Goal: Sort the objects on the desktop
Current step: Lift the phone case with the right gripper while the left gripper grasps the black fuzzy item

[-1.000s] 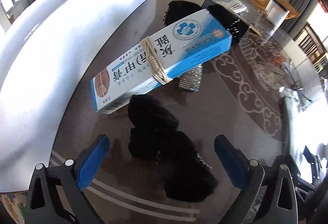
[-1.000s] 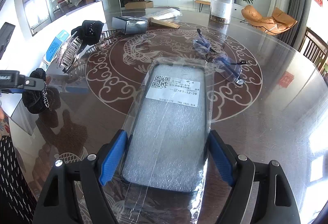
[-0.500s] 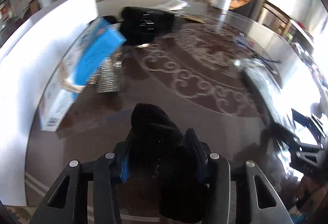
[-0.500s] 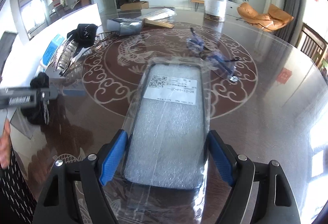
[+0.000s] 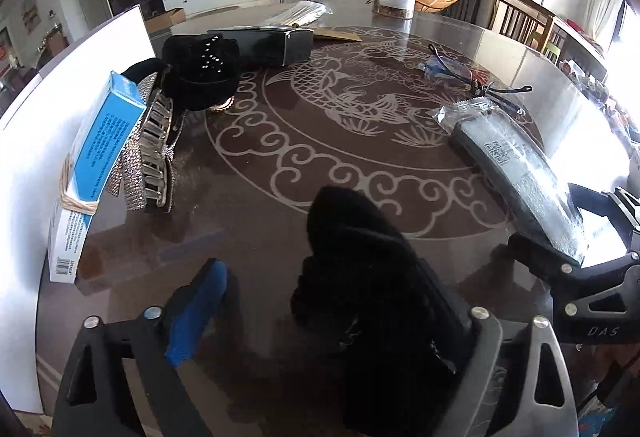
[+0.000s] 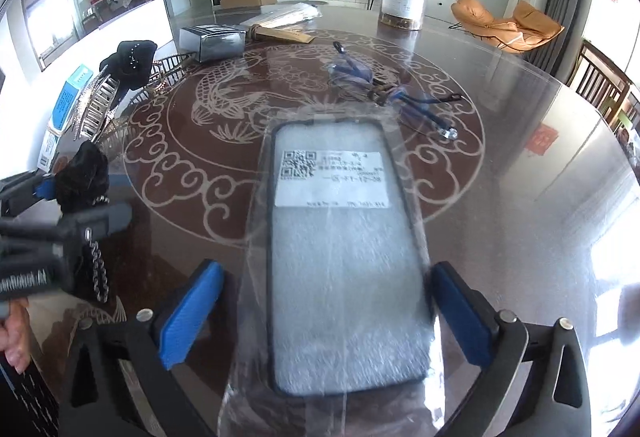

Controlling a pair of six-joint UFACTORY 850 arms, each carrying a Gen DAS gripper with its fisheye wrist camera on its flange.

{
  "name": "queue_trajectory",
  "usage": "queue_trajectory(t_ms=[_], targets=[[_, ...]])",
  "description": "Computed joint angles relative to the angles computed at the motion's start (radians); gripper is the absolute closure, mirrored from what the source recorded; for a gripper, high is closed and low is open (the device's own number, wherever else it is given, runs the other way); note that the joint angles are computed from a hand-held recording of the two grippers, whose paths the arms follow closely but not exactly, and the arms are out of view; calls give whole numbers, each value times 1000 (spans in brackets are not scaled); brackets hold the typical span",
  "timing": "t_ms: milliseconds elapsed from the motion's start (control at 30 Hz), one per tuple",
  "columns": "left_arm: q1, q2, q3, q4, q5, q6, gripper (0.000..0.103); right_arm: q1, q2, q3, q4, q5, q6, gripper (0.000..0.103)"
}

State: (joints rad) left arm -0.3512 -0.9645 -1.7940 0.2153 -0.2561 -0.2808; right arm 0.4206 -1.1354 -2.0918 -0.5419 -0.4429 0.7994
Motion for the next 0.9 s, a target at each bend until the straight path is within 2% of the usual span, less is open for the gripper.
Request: queue_trajectory(t_ms=[67,300,900], targets=[[6,3,11,28,2,-39,0,0,-9,-15,19,-4,-18,0],[11,1,18,24,28,-25,0,1,-12,-21,19,-7,-18,0],[10,-6,10,34,34,-39,0,1,-13,-21,16,-7,-15,0]])
